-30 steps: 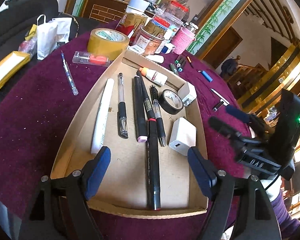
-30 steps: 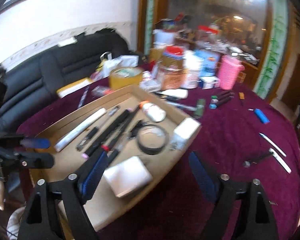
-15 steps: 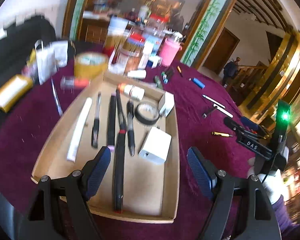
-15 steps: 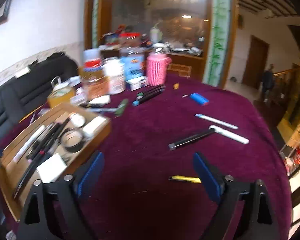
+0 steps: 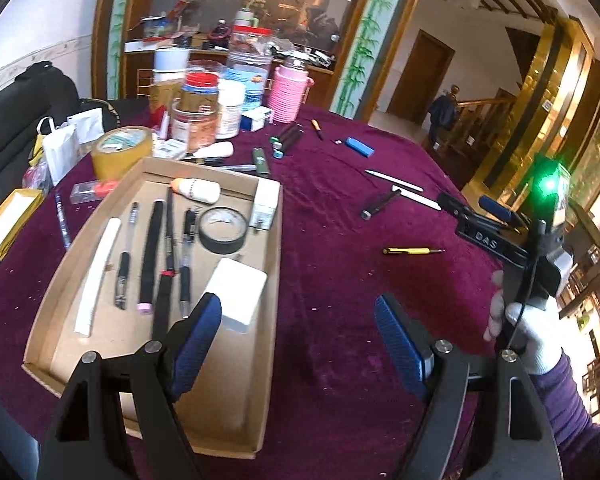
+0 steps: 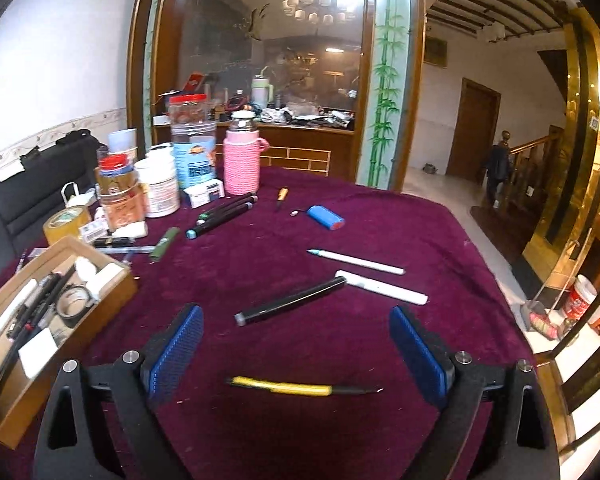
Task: Organize rigid objects
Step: 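Move both tools from the tray back over the remaining pens, then close the left tool on a black marker while the right tool moves to the yellow pen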
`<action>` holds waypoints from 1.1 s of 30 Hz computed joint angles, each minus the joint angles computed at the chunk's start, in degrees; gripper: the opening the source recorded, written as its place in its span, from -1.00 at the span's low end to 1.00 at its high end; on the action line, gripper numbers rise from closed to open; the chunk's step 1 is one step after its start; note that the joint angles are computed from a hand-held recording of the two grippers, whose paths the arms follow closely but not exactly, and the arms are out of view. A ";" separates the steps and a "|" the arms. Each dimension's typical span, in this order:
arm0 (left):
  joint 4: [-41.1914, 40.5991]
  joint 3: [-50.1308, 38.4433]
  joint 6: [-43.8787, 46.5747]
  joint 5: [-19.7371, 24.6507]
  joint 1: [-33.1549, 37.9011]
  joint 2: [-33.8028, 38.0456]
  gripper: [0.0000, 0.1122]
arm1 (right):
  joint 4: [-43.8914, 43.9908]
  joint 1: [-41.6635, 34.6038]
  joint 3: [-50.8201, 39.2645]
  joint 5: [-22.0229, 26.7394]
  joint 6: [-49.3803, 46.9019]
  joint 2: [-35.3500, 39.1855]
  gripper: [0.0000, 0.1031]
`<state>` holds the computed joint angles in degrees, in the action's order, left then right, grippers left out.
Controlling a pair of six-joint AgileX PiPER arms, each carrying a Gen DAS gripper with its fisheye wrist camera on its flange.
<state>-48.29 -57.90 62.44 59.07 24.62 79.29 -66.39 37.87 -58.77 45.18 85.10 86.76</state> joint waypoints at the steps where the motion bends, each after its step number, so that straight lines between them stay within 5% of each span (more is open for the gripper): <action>1: 0.38 0.15 -0.46 -0.37 -0.78 -0.15 0.40 | -0.04 -0.93 0.05 -0.44 -0.43 -0.02 0.85; 9: 4.76 0.19 -7.26 -5.57 -10.03 1.02 0.40 | -1.31 -8.00 3.85 -7.48 2.38 -0.93 0.85; 19: 12.38 -8.52 -18.67 -14.60 -28.64 11.55 0.40 | 10.65 -18.83 6.18 -13.33 -4.09 -3.71 0.85; 23: 19.39 -17.14 -23.45 -17.61 -37.25 19.21 0.39 | 22.56 -29.27 9.69 -21.21 -9.33 -7.32 0.85; 26: 25.08 -27.23 -27.39 -16.17 -42.31 27.68 0.39 | 33.26 -34.16 10.54 -24.68 -17.40 -7.58 0.85; 31: 30.97 -46.91 -33.18 -9.66 -47.39 41.92 0.39 | 36.09 -34.35 9.70 -24.55 -20.08 -6.35 0.85; 33: 33.83 -54.04 -35.19 -7.18 -49.05 46.65 -0.04 | 35.92 -33.99 9.36 -24.30 -20.39 -6.03 0.85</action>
<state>-14.46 -111.93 27.25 51.90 -24.43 125.95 -30.47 3.89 -49.41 20.88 64.71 80.73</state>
